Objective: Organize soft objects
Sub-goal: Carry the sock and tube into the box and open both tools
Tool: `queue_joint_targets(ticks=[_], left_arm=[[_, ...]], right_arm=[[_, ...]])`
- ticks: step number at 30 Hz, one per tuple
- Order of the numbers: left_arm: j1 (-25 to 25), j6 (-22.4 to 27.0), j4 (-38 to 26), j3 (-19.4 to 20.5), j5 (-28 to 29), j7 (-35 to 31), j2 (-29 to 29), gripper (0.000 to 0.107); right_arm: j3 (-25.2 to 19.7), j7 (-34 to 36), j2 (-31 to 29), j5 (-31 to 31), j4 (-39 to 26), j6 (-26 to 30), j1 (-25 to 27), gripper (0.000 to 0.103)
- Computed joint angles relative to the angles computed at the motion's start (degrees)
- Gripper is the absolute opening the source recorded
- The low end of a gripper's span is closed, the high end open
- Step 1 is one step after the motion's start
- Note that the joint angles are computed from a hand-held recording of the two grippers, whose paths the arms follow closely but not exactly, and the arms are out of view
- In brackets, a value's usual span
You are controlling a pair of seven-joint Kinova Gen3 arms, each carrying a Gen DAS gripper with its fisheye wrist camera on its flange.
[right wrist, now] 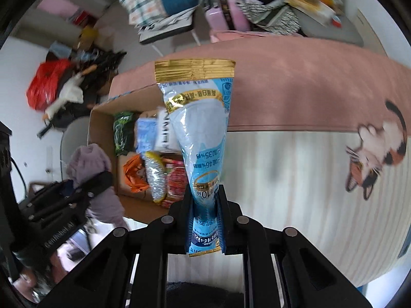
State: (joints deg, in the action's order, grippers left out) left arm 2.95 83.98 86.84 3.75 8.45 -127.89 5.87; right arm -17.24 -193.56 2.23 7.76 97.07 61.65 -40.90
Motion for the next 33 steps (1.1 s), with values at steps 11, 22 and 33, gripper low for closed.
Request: queue_joint_targets(ticks=[11, 22, 33], left_arm=[[-3.4, -3.9, -7.2, -2.3, -8.3, 2.8, 16.6, 0.028], [-2.2, -4.0, -8.4, -2.3, -13.0, 5.1, 23.1, 0.038], [-5.1, -3.7, -6.7, -1.4, -9.4, 0.9, 18.9, 0.099]], right_arm=[[5.6, 14.1, 19.1, -7.5, -12.6, 4.1, -0.1, 0.016], [7.7, 17.8, 24.6, -11.1, -12.8, 4.7, -0.3, 0.02], [8.6, 14.8, 23.3, -9.3, -13.3, 4.2, -2.9, 0.1]])
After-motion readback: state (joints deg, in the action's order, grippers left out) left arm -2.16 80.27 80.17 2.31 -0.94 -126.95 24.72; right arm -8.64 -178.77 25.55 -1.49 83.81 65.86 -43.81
